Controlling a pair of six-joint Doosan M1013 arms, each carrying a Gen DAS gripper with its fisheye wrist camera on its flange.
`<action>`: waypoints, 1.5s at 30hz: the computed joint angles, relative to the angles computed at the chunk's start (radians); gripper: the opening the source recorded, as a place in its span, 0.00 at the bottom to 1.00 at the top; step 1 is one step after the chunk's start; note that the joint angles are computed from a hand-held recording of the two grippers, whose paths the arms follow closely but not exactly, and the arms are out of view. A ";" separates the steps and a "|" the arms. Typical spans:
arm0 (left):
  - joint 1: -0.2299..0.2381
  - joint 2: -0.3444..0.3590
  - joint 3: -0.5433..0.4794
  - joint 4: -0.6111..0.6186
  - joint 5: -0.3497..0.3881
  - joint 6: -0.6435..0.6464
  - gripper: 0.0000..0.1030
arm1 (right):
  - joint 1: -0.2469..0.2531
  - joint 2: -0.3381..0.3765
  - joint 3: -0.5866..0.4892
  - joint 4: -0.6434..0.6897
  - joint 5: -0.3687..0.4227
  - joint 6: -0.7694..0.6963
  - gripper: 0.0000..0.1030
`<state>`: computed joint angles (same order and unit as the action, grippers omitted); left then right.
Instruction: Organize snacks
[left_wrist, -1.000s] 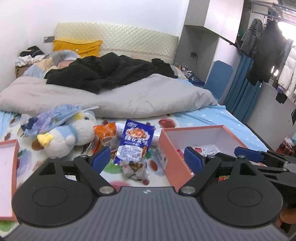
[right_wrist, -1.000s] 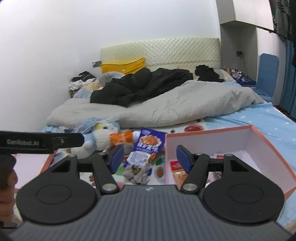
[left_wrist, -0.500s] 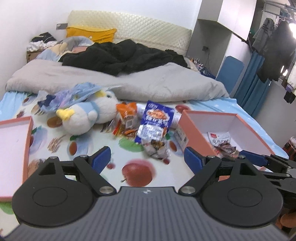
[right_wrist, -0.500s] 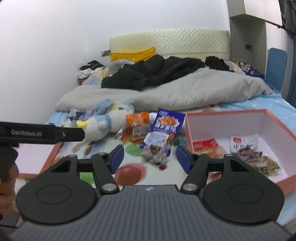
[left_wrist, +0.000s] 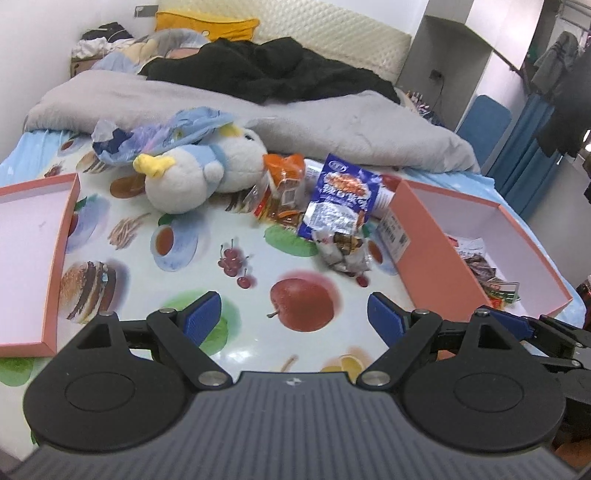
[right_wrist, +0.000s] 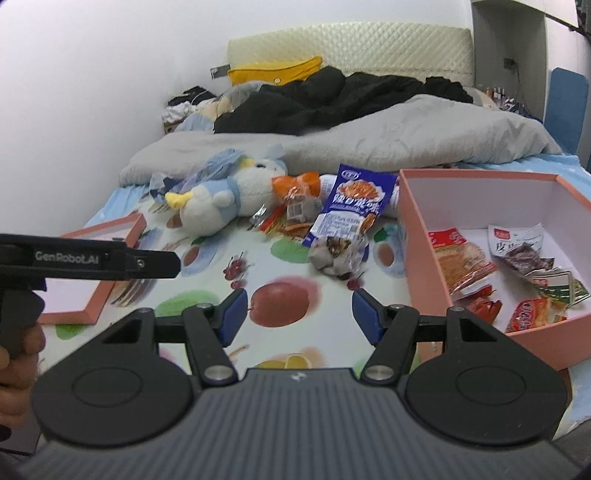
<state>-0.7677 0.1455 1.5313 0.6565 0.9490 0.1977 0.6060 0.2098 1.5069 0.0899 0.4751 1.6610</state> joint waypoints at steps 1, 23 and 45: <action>0.006 0.004 -0.002 -0.006 0.000 0.007 0.87 | 0.000 0.006 -0.006 0.011 0.002 -0.016 0.63; 0.167 0.115 0.026 -0.025 -0.187 -0.091 0.86 | -0.016 0.200 -0.169 -0.019 0.047 0.059 0.63; 0.302 0.270 -0.053 -0.108 -0.468 0.085 0.61 | -0.028 0.388 -0.396 -0.121 0.195 0.145 0.88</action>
